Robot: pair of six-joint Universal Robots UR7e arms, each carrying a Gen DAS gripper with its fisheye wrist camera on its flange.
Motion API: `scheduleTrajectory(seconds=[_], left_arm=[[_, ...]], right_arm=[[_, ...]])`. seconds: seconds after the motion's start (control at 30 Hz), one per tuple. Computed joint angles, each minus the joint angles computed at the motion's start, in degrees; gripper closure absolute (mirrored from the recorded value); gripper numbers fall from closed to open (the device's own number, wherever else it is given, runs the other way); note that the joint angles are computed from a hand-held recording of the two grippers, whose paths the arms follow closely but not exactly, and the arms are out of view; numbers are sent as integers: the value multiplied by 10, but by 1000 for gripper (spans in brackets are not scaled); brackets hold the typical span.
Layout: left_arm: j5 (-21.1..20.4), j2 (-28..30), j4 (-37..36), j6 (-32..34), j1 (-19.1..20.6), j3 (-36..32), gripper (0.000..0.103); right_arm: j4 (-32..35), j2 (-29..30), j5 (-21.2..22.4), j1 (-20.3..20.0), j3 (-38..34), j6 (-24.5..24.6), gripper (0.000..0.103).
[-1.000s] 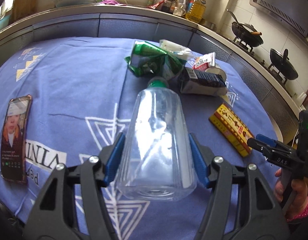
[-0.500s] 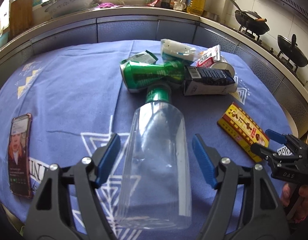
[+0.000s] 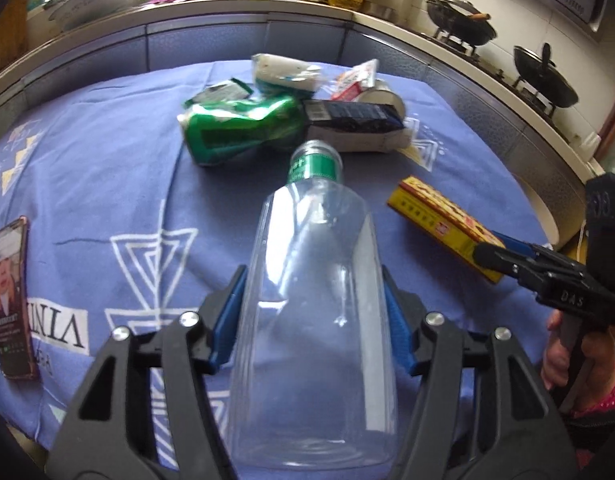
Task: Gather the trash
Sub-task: 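Carry the bottle and box to the beige bin and open both grippers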
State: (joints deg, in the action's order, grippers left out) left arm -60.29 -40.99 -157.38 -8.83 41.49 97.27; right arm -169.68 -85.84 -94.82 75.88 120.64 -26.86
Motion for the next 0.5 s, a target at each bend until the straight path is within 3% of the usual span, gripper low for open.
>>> scheduleTrajectory(seconds=[0.27, 0.5], left_arm=[[-65, 62, 35, 42, -21, -87, 43], [-146, 187, 147, 107, -52, -280, 43]], right_arm=[[-21, -63, 48, -53, 18, 43, 39], [-65, -119, 56, -129, 14, 57, 39]])
